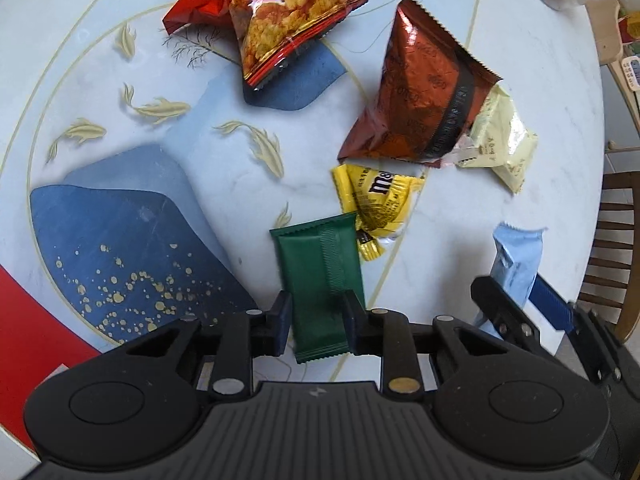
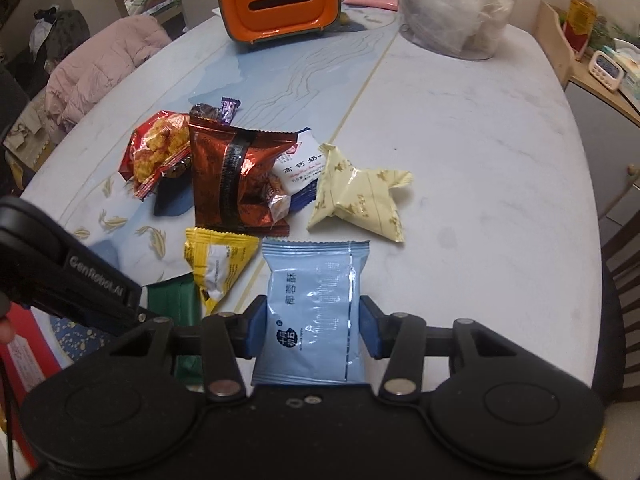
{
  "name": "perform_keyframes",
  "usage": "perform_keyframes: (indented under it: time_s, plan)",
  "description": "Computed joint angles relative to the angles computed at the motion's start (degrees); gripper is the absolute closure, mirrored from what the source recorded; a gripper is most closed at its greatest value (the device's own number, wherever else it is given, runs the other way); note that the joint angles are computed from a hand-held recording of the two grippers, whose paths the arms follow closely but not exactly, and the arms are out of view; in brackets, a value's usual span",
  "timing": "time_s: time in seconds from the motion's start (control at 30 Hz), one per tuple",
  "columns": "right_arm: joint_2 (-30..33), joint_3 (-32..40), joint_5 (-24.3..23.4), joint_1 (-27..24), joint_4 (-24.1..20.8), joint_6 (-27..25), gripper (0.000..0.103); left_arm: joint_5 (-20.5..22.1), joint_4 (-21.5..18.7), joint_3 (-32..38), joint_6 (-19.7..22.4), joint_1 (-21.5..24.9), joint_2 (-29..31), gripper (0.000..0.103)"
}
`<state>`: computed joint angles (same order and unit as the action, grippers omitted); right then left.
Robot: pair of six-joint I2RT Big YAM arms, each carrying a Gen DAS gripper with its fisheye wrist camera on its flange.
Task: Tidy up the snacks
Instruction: 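Close the left tool on the green bar, then carry the green bar and light-blue packet over the white box with both tools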
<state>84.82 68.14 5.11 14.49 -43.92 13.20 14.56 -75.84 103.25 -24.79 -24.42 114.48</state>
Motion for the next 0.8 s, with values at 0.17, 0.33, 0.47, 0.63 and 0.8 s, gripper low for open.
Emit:
perform_keyframes:
  time_s: [0.17,0.33,0.47,0.63,0.8]
  plan:
    - [-3.16,-2.65,-0.95,0.22,1.98,2.69,0.056,0.91,1.87,-0.92,-1.35,0.03,-0.52,0.034]
    - [-4.99,-4.82,-0.82,0.29,2.74,3.61,0.057,-4.26,0.58,1.57,-0.31,-2.47,1.19,0.034]
    - [-6.04,-6.27,-0.79,-0.01,2.95,3.78,0.056,-9.0,-2.56,3.98,-0.34,-4.14,3.35,0.036]
    - [-6.55,-6.86,-0.88,-0.25,3.0,3.53,0.056,-13.01,-3.18,5.29,-0.58,-5.42,4.18,0.043]
    - [-6.49,-6.77,-0.92,-0.21,2.87,2.99,0.057,-14.73,-2.55,5.27,-0.52,-6.13,4.19,0.059]
